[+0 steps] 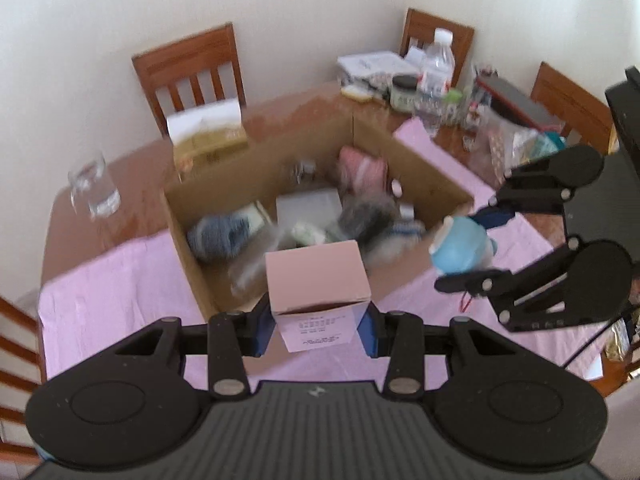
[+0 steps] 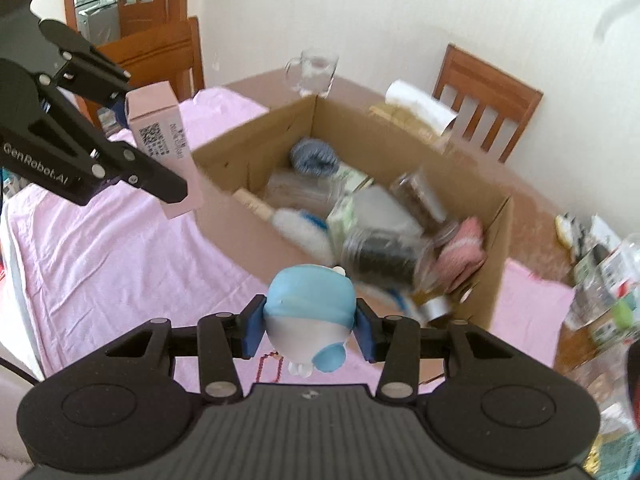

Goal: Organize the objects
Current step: 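Carry the pink box and figurine into the box and open both tools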

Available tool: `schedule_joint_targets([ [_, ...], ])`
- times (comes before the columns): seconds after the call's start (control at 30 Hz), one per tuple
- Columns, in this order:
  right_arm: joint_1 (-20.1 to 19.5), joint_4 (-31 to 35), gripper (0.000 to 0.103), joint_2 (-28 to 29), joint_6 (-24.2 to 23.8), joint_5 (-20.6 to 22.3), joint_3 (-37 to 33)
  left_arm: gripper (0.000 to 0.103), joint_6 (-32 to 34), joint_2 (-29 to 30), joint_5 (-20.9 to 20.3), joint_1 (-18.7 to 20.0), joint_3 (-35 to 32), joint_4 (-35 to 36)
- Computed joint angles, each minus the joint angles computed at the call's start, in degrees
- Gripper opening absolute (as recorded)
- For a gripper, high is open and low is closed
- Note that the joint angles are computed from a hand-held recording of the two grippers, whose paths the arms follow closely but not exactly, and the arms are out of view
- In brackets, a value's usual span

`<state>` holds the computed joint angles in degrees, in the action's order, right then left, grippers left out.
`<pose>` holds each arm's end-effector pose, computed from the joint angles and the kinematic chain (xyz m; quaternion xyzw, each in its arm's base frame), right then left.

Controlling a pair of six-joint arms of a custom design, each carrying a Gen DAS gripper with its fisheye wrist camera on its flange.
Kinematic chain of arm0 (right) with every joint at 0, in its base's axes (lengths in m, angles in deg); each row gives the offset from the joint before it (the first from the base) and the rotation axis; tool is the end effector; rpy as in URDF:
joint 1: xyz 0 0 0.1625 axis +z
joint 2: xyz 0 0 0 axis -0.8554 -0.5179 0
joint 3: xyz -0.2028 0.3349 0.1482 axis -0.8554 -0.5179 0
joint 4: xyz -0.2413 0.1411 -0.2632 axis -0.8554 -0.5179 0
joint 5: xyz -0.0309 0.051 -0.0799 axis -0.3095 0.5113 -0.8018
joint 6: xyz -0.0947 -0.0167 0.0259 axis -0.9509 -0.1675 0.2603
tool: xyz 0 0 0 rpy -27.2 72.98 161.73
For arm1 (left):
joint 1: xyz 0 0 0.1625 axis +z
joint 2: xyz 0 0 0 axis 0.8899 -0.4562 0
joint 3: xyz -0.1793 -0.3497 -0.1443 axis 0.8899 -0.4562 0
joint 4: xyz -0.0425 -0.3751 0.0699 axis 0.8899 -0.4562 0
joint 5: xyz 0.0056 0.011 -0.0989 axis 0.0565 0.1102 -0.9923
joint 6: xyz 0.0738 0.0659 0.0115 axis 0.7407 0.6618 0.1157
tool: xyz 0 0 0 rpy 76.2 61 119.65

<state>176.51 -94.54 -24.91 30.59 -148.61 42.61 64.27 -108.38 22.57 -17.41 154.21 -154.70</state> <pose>0.3360 -0.4691 0.0995 0.4286 -0.8377 0.1814 0.2859 -0.1519 -0.4420 0.3259 0.3152 0.8693 -0.2278 0.3050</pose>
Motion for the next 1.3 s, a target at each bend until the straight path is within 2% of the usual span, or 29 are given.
schedule_joint_targets([
  [0.23, -0.22, -1.7, 0.051, 0.74, 0.76, 0.23, -2.35, 0.043, 4.12, 4.8, 1.43, 2.32, -3.03, -6.34],
  [0.3, -0.23, -2.17, 0.051, 1.17, 0.95, 0.2, -2.81, 0.061, 3.35, 5.64, 1.98, 3.31, -3.52, -6.21],
  [0.37, -0.29, -2.04, 0.051, 1.43, 1.7, 0.4, -3.28, 0.087, 0.07, 6.0, 3.45, 3.88, -4.04, -3.7],
  [0.43, -0.31, -1.88, 0.051, 1.78, 1.77, 0.45, -3.92, 0.094, -0.81, 5.69, 4.12, 4.3, -3.25, -4.28],
  [0.67, -0.03, -0.04, 0.051, 2.01, 2.36, 0.24, -5.28, 0.099, -0.71, 3.63, 6.96, 3.66, 0.38, -6.74],
  [0.93, -0.21, 6.4, 0.051, 3.23, 6.12, 0.64, -9.31, 0.1, -6.7, 2.68, 7.23, 3.43, 1.5, -5.39],
  [1.1, 0.12, 6.78, 0.053, 4.97, 6.03, 0.4, -11.91, 0.1, -9.88, 3.04, 9.06, 2.87, 2.17, -2.85],
  [1.13, 0.12, 6.46, 0.055, 5.27, 6.25, 0.44, -12.29, 0.1, -10.08, 3.06, 9.15, 2.78, 2.37, -3.07],
  [1.17, 0.19, 6.74, 0.064, 5.54, 6.95, 0.25, -12.79, 0.1, -10.44, 3.07, 9.15, 2.69, 2.57, -3.26],
  [1.2, 0.29, 7.17, 0.08, 5.76, 7.92, -0.11, -13.26, 0.1, -10.95, 3.07, 9.11, 2.62, 2.74, -3.48],
  [1.27, 0.59, 6.7, 0.099, 6.2, 9.43, -1.1, -13.71, 0.1, -12.24, 3.19, 8.96, 2.49, 3.01, -3.92],
  [1.3, 0.69, 6.19, 0.102, 6.18, 10.11, -1.43, -13.57, 0.1, -12.89, 3.35, 9.09, 2.42, 3.11, -4.08],
])
